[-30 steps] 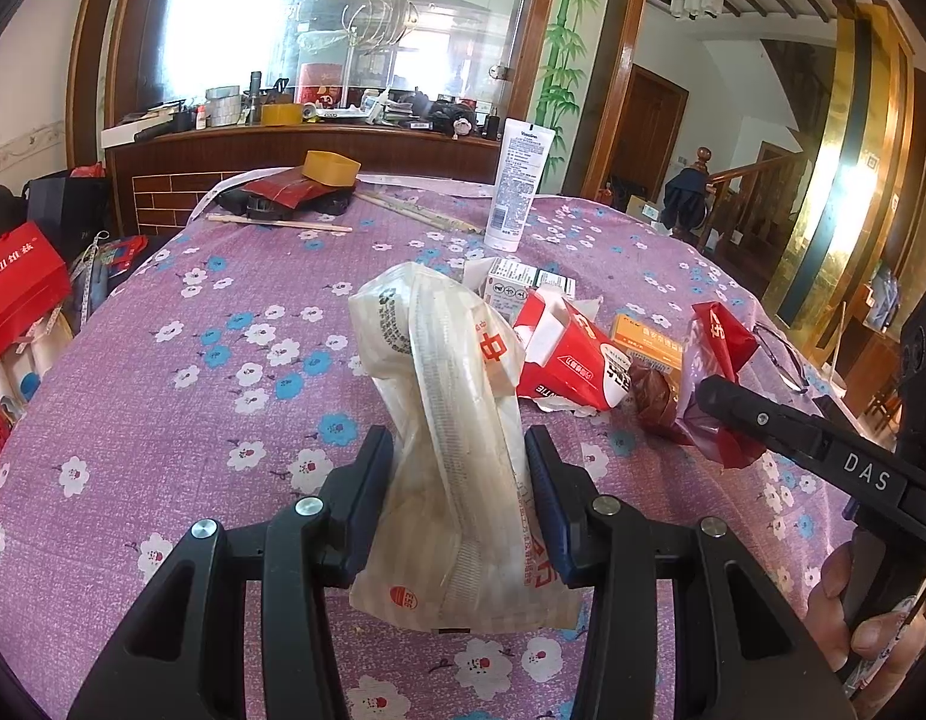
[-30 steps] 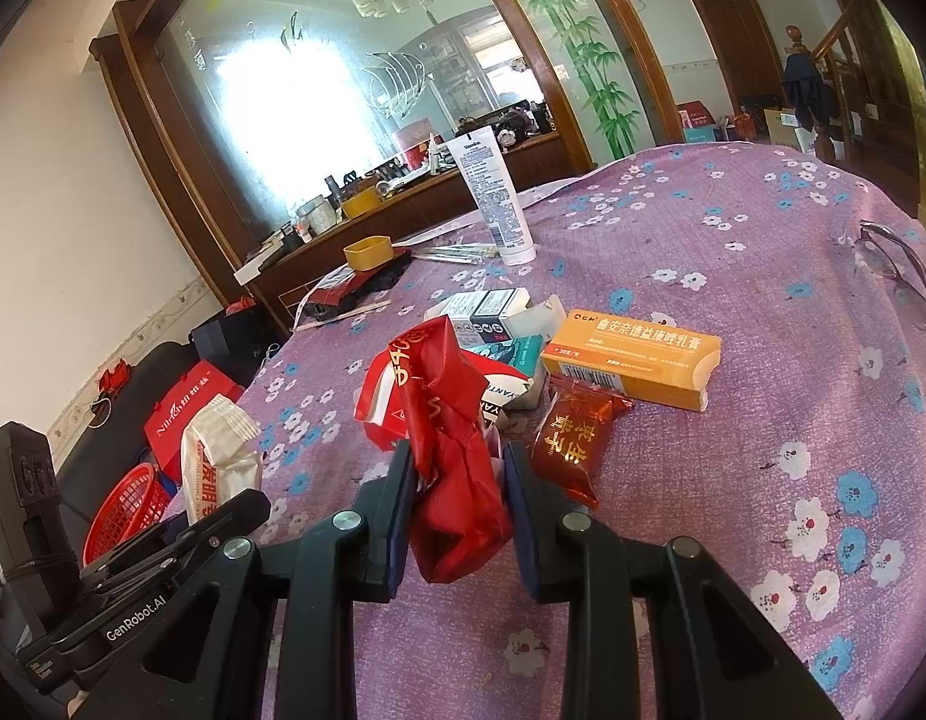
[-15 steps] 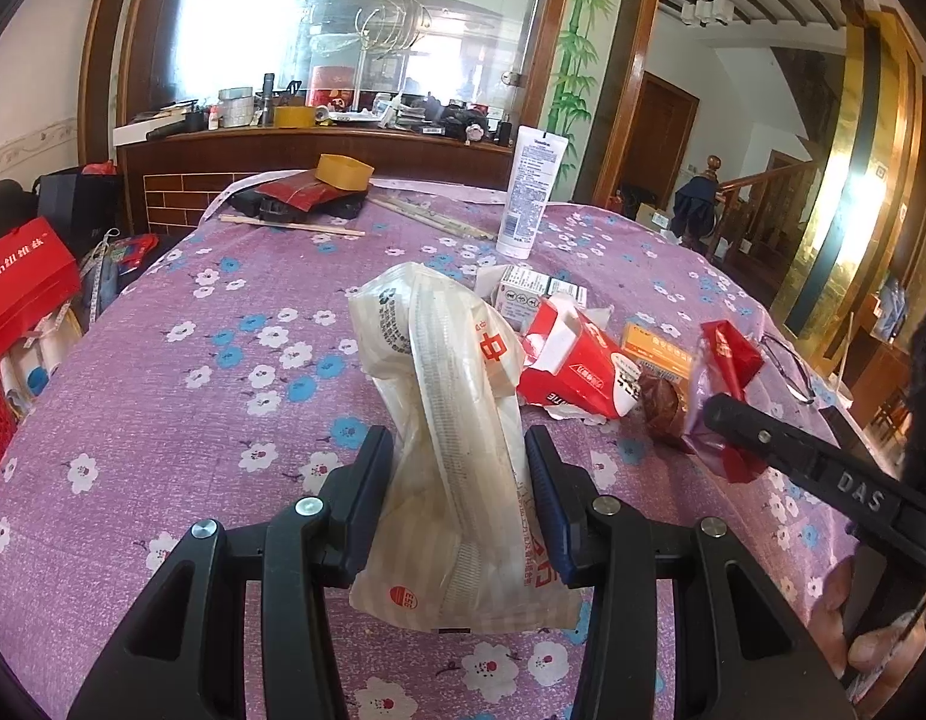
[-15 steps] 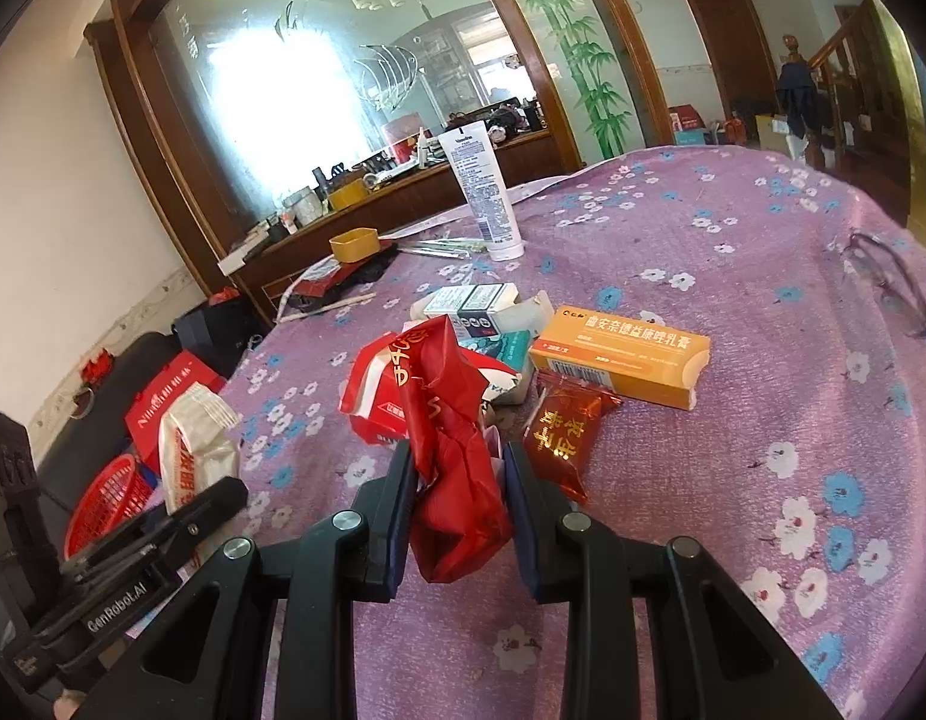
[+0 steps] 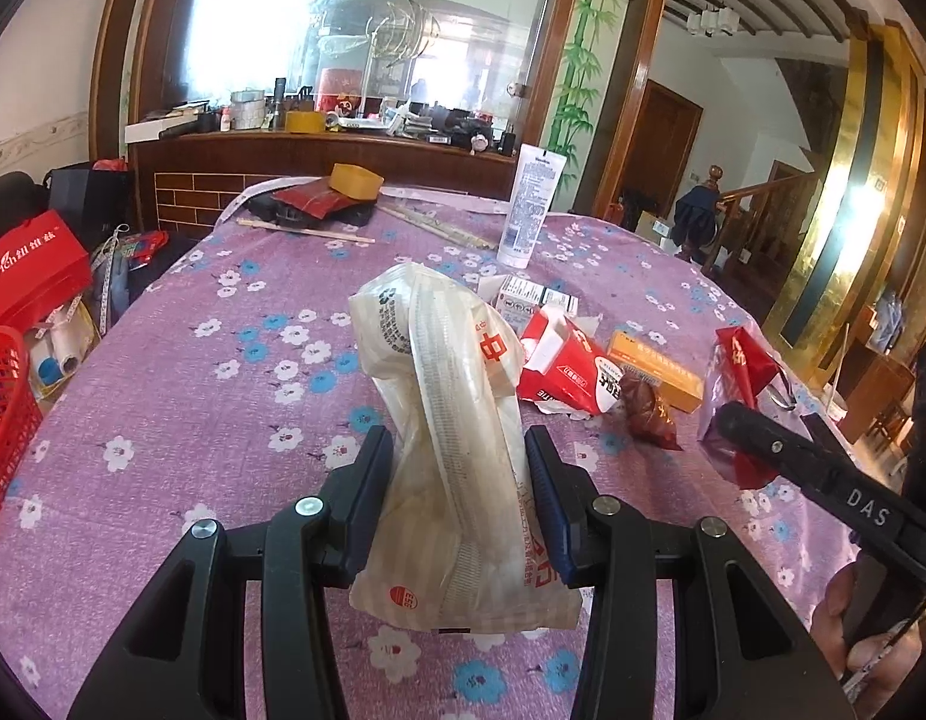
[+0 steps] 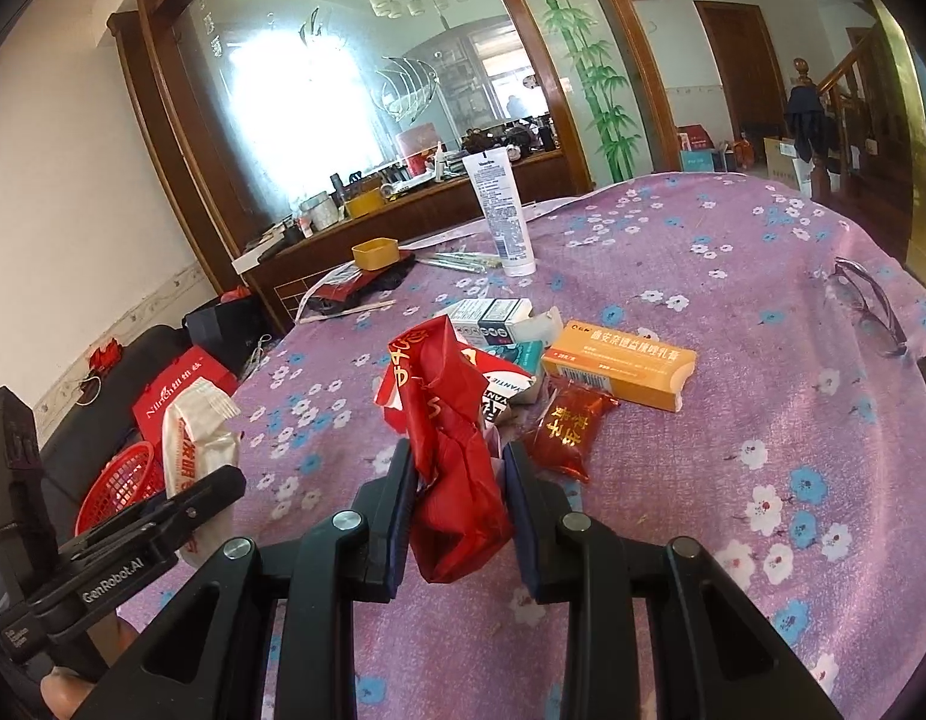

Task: Collect trash

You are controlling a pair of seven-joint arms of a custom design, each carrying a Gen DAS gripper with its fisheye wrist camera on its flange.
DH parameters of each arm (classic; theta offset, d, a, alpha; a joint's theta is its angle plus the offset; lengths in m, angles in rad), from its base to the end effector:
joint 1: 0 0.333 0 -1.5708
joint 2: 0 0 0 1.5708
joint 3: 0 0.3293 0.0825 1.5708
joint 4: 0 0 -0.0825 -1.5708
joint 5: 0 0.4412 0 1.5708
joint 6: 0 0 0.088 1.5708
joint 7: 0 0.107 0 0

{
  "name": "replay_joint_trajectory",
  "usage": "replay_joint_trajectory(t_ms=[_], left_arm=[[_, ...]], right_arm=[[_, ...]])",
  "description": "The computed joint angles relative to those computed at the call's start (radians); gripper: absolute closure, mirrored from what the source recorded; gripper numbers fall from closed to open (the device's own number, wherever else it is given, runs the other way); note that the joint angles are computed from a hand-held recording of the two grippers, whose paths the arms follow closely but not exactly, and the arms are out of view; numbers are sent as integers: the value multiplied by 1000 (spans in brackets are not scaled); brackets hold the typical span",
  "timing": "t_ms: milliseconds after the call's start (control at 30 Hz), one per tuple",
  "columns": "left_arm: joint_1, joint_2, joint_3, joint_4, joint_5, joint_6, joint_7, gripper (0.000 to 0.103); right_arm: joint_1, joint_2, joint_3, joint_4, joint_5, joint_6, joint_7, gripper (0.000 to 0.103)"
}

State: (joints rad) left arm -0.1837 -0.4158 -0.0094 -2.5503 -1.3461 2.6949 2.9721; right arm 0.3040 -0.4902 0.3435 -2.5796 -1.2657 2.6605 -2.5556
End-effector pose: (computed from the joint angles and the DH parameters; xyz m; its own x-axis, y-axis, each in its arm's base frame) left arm 0.4744 -0.0599 0.4360 -0.5439 -0.8160 0.1957 -0.5680 0.1863 -0.8017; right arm 0.3572 0.3037 0.4384 -0.2436 -0.9040 -0.3513 -0.4383 0.4257 -0.7916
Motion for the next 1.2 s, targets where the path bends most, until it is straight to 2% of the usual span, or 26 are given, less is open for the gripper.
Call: replay_joint_trajectory(t_ms=[467,667,833,1000,1200], left_arm=[[0,-70,24,-38,28,1,-39,60],[14,-87,41,-38,59,0,-80,60],[41,-95,72,-23,83,1,-109,60],[87,-84,132,16,52,-9,-103,60],[199,22,180,114,8,-12,-144,60]], right_arm=[[21,-13,14,7,4,-6,-25,72],[29,24,13,43,16,2,-77,72],[37,117,-6,133,11,60,-158,72],[51,252,-36,271,6,127,-245,72],[126,489,-94,523,106,188,-456,71]])
